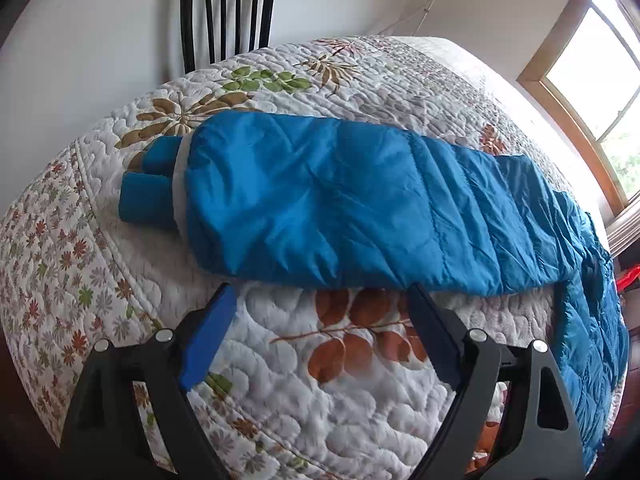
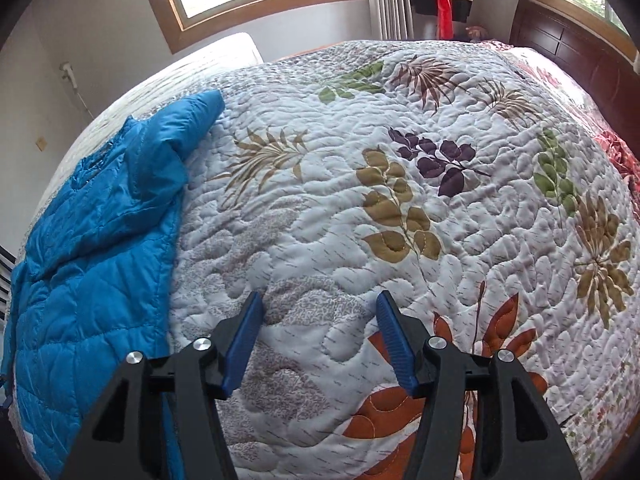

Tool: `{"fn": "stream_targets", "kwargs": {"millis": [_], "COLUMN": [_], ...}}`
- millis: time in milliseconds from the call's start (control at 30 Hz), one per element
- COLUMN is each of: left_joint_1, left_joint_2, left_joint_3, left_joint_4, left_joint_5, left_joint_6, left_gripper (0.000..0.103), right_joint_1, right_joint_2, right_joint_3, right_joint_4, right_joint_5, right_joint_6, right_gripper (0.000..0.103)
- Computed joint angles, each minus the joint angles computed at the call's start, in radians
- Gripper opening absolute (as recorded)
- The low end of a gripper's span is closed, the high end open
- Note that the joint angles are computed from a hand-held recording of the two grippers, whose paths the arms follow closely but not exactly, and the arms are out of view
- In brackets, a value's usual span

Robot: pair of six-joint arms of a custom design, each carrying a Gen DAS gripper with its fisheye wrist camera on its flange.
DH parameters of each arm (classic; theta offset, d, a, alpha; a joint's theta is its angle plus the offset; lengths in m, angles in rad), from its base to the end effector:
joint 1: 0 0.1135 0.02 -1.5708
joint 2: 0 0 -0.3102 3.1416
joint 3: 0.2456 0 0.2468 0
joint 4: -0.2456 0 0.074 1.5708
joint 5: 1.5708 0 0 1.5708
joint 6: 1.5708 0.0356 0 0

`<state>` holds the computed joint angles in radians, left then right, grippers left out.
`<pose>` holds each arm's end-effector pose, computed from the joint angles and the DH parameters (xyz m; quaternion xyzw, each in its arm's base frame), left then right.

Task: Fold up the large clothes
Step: 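Move the left tool to the other sleeve cuff and grasp it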

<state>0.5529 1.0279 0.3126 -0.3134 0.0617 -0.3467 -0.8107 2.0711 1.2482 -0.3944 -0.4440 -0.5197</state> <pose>0.1172 0.0697 0.1736 -0.4113 0.8708 -0.0020 0.2693 0.2952 -0.2883 0.1514 0.1009 0.9557 0.0647 0.2687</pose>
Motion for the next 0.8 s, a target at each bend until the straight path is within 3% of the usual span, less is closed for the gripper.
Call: {"fn": "stream_targets", "kwargs": {"millis": [267,333,500,633,733,800], "left_joint_1": [0.039,0.100,0.338,0.409,0.442,0.481], "left_joint_2": [0.125,0.145,0.150,0.206,0.190,0.196], "left_joint_3": [-0.013,-0.008,-0.013,-0.008,-0.010,-0.017], "left_joint_4": [0.177,0.203,0.197,0.228,0.222,0.241], "left_joint_5": [0.012,0.080,0.350,0.416,0.446,0.463], "left_joint_6": [0.007,0.018,0.061,0.060,0.045,0.051], "left_gripper": [0.090,0.090,0.090,0.089,0.078,0.049], "right_joint_1": [0.005,0.006,0.004,0.005,0.004,0.003], "right_joint_2": [-0.003,-0.002,0.005,0.003,0.005,0.007], "right_joint_3": [-0.010,-0.010,-0.002,-0.006,-0.005,-0.002], "right_joint_4": [0.020,0.021,0.013,0.020,0.019,0.016], "right_joint_5": [0.003,0.003,-0.003,0.000,-0.002,-0.004], "right_joint_6": [-0.002,-0.002,0.002,0.000,0.000,0.001], "right_gripper": [0.060,0.060,0.062,0.062,0.062,0.062]}}
